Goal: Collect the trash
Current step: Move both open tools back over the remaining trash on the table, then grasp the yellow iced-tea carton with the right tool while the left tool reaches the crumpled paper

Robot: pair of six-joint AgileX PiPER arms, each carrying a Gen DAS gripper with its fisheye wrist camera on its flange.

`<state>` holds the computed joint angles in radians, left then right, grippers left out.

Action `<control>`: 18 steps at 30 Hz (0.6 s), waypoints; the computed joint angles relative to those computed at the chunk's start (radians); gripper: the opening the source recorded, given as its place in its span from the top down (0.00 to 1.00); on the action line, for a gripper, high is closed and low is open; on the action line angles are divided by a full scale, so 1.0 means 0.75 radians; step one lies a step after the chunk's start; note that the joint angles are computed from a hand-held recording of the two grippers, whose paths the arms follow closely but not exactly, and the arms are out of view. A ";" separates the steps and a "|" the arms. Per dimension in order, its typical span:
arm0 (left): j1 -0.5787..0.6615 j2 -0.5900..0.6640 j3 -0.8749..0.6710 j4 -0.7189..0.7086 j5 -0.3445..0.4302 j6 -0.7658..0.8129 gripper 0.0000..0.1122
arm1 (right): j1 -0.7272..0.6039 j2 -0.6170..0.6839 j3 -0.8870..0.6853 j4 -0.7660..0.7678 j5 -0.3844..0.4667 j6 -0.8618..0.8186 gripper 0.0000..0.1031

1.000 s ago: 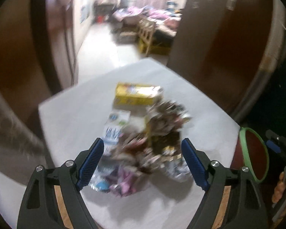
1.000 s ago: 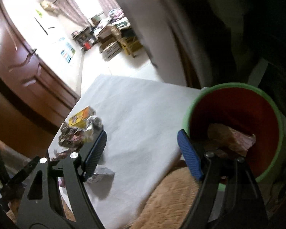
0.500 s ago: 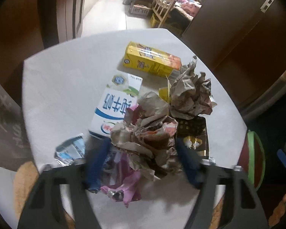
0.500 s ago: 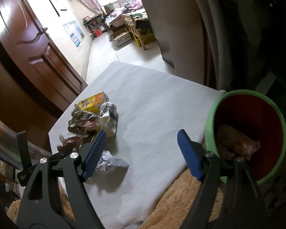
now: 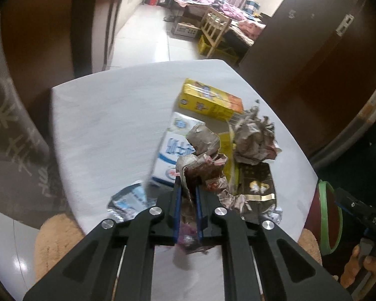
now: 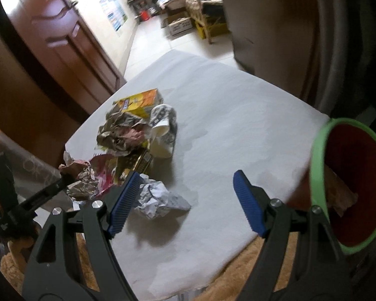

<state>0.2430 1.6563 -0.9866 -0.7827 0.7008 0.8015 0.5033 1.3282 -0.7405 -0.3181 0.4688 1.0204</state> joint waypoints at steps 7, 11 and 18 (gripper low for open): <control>0.094 0.095 -0.021 -0.046 -0.010 0.039 0.94 | -0.066 0.223 -0.299 -0.016 0.068 -0.247 0.27; 0.156 0.153 -0.047 -0.083 -0.009 0.068 0.94 | -0.134 0.485 -0.732 0.164 0.235 -0.720 0.16; 0.264 0.251 -0.110 -0.125 0.028 0.099 0.94 | -0.112 1.165 -1.665 0.234 0.718 -1.257 0.16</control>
